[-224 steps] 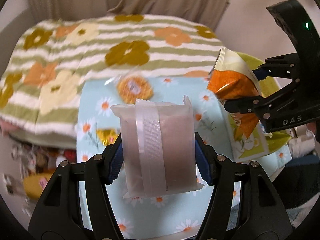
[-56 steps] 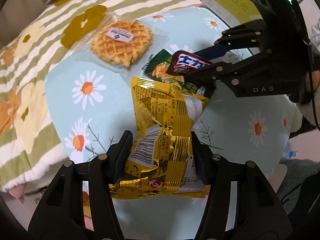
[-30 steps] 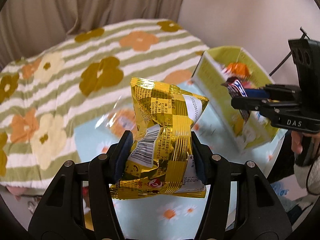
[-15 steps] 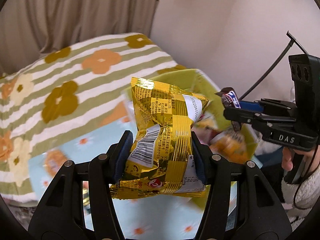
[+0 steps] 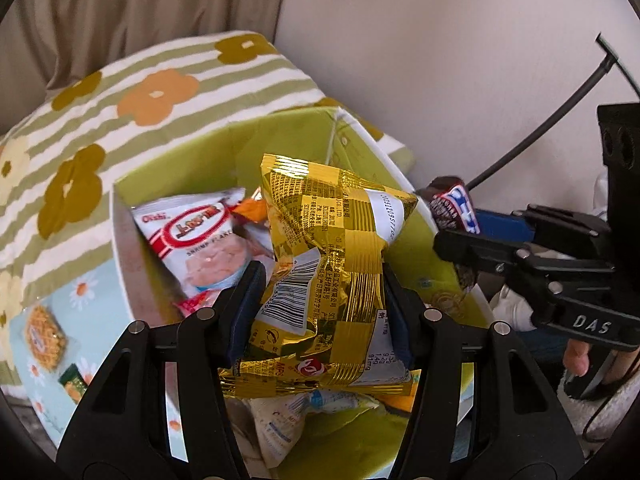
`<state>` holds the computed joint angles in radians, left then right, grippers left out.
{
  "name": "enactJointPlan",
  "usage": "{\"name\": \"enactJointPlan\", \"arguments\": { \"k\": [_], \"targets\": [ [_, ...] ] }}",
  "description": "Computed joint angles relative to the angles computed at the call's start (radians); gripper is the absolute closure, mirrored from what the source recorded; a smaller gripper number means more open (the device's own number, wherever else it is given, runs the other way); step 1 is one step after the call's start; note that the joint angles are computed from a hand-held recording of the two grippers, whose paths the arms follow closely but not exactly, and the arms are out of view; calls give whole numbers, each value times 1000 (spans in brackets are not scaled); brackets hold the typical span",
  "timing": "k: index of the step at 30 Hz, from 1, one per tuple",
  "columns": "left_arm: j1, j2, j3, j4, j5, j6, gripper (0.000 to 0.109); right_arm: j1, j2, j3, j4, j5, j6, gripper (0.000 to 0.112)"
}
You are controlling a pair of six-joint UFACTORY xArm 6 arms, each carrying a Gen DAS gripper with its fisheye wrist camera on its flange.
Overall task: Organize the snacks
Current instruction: 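Carry both items over the yellow box and open both tools to drop them, then move both tools back over the waffle and green bar on the table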
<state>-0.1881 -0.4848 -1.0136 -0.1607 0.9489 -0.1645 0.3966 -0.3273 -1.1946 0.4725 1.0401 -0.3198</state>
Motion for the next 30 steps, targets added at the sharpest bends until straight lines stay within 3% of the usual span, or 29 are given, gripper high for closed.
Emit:
{"name": "enactJointPlan", "arguments": {
  "k": [3,5,7,8,12,23,25,27,29,30],
  "targets": [
    [-11,30,-22,43,20,-24,55,-18,10,-8,10,4,-2,85],
    [-10,40,-31,60,35,-35,49,-25,16,-14,19,9,-4,85],
    [-12,43,-36,81,43,-46,27,-29,21,-19,26,15,-8,85],
    [-13,41,-38,98,55,-52,7,-31,22,-20,30,17,-9,85],
    [7,5,-15,84,77,-24,6,-34,23,-14,42,25,0,85],
    [65,-156,101,96,90,-112,6,-4,27,13,-12,45,56,84],
    [65,-169,110,102,91,-117,6,8,21,21,-42,34,73,76],
    [65,-180,116,107,91,-124,6,14,5,39,-47,13,71,34],
    [60,-192,118,115,95,-139,6,18,-14,56,-45,-7,57,12],
    [57,-197,120,118,96,-145,6,20,-26,67,-45,-19,45,10]
  ]
}}
